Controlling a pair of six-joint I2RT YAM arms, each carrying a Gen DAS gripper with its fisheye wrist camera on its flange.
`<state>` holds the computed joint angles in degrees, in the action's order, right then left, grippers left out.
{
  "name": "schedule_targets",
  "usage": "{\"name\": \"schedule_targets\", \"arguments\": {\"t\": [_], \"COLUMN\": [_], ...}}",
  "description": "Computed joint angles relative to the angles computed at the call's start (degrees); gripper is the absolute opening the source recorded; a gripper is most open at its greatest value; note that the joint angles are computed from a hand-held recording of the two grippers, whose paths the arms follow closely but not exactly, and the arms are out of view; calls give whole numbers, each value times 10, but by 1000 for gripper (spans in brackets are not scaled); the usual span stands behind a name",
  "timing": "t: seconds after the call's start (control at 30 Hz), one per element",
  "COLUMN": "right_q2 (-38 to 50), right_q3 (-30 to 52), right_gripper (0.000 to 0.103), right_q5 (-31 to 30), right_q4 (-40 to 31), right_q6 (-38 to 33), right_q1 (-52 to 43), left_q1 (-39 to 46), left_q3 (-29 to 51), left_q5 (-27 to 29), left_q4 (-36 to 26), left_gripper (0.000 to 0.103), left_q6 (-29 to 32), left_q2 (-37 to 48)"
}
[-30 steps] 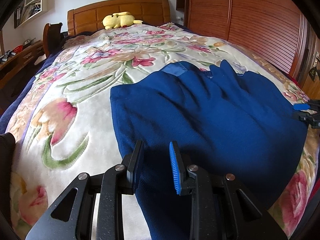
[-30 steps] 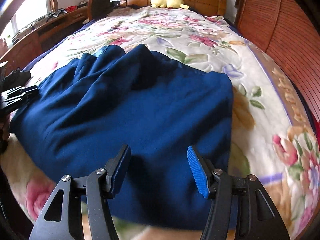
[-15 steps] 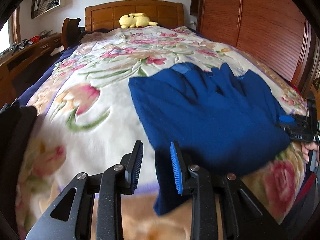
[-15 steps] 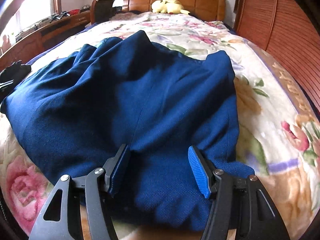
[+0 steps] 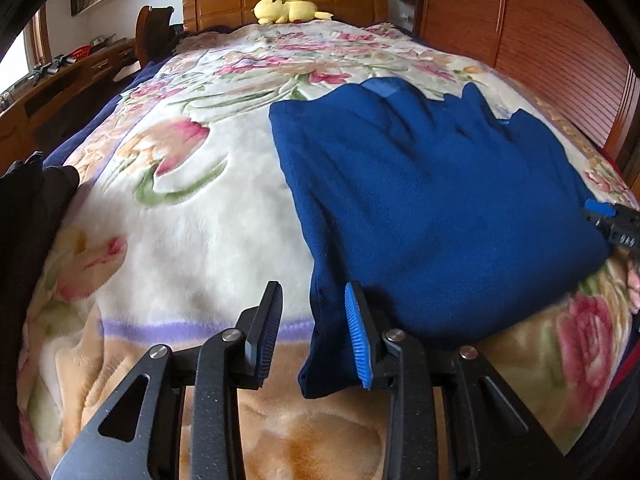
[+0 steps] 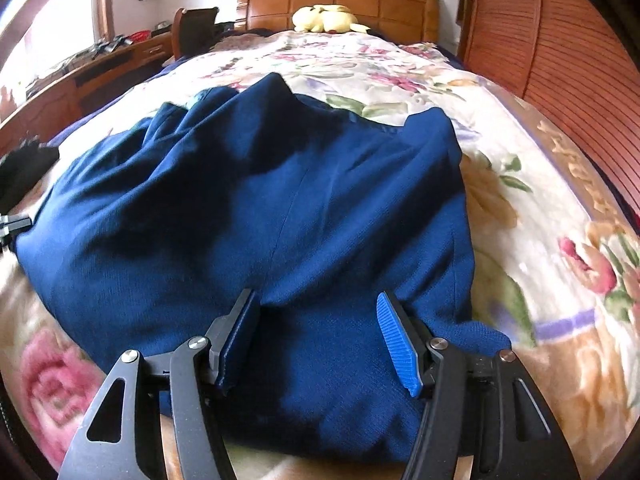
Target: Fold large clothes
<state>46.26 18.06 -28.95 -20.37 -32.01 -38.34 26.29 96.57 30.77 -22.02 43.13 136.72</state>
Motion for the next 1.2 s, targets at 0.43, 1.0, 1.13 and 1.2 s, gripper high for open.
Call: {"name": "schedule_targets", "arguments": {"t": [0.43, 1.0, 1.13, 1.2], "right_q2": [-118, -213, -159, -146], "right_q3": [-70, -85, -82, -79], "right_gripper": [63, 63, 63, 63], "right_q5": [91, -62, -48, -38], "right_q4": [48, -66, -34, -21], "right_q6": [94, 22, 22, 26], "right_q1": [208, 96, 110, 119], "left_q1": [-2, 20, 17, 13], "left_q3": [-29, -29, -28, -23], "left_q5": [-28, 10, 17, 16], "left_q4": [12, -47, -49, -53], "left_gripper": [33, 33, 33, 33], "left_q6": [-35, -75, -76, -78], "left_q2": [-14, -23, -23, -18]}}
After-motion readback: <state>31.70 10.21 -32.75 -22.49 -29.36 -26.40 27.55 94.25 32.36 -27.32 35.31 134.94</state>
